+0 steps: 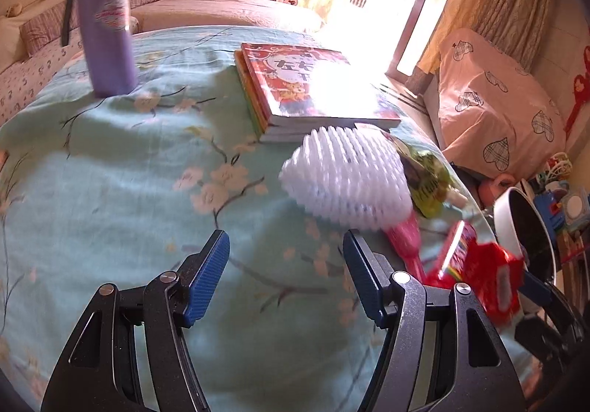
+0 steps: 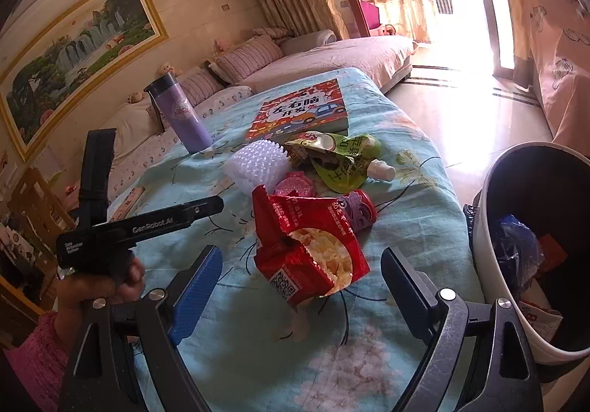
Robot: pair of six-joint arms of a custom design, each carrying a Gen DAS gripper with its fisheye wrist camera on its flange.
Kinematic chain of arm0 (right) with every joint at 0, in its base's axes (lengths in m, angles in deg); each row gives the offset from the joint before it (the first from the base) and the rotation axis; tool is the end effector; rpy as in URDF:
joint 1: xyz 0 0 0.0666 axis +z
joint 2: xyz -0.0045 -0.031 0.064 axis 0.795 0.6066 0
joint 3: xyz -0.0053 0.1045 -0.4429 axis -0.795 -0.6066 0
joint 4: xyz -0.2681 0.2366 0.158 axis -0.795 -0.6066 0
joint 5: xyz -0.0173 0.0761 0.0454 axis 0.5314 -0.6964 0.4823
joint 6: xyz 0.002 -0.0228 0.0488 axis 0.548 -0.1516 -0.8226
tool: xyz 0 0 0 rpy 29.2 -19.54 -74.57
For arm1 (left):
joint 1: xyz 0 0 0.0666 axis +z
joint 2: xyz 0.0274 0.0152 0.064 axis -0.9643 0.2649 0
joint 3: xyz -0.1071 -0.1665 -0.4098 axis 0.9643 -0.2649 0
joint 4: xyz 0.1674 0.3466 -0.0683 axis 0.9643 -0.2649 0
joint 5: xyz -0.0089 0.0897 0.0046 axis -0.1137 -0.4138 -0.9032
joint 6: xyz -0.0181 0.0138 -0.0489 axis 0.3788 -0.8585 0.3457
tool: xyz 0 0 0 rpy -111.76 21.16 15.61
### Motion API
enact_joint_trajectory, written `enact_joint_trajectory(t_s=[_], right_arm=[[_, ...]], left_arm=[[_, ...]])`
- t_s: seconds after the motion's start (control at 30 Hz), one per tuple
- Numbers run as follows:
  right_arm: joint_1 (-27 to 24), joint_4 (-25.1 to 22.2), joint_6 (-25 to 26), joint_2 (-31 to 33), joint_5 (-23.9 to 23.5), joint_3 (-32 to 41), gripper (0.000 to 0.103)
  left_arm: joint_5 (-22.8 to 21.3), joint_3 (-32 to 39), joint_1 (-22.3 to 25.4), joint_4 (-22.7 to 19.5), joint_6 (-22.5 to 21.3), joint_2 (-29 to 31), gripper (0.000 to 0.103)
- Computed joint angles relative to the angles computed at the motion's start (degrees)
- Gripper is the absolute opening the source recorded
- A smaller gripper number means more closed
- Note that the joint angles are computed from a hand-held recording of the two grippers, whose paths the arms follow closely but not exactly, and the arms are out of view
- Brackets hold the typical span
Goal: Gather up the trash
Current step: 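Grasp the white scrub brush with the left tool while the right tool grasps the red snack box, then carry the brush and red box over the bin and open both tools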
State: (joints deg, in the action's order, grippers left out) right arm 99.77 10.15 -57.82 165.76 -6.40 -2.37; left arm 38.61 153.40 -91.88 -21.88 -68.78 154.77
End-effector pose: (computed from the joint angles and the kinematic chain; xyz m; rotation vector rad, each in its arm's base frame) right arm 0.3171 0.3284 0.4299 -0.0946 2.2798 0.5123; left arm 0.4456 -0.1403 0.4220 0.0803 2.4401 -0.2968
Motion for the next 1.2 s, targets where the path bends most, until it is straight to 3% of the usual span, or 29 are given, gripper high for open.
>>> enact_joint_trajectory(t_s=[0.1,0.17,0.23,0.27,0.3,0.33,0.37,0.5,0.97,1.2], right_arm=[[-0.8,-0.15,0.29,0.86,-0.76,0.61,0.088],[-0.98,-0.8,0.86,1.6,-0.83,1.29,0.077],[-1.13,-0.72,1.26,1.96,-1.56,1.44,0.054],[-1.09,-0.09,1.36,1.83,-1.95,1.18,0.051],[-0.97,0.1,1.65,1.77,-1.94,1.17,0.04],[-0.59,-1.09,2.02,1.99,-0.82,1.75,0.026],[-0.34,-1.81,2.23,2.08,-0.31,2.01,0.027],[0.39,-1.85,1.87,1.27,-0.44,1.02,0.025],[3.54,-1.32,-2.08,-5.53,2.28,-3.55,0.023],[4.54,-2.86,-4.67,-8.99,5.05,-5.64,0.023]], left_arm=[[1.04,1.79,0.06,0.87,-1.61,2.56,0.065],[1.57,2.46,-0.02,1.57,-2.3,3.62,0.065],[3.0,3.18,0.11,1.81,-2.48,4.65,0.062],[4.14,3.36,0.22,2.0,-2.52,4.86,0.046],[5.6,3.68,0.45,2.0,-2.84,5.15,0.027],[5.69,3.76,0.33,1.95,-2.94,5.18,0.02],[5.24,3.61,0.17,2.02,-3.09,5.0,0.012],[5.04,1.65,-0.23,2.66,-3.16,2.54,0.009],[7.53,-11.04,-2.26,1.77,4.86,-13.35,0.008],[4.54,-13.39,-7.44,0.09,5.49,-19.44,0.008]])
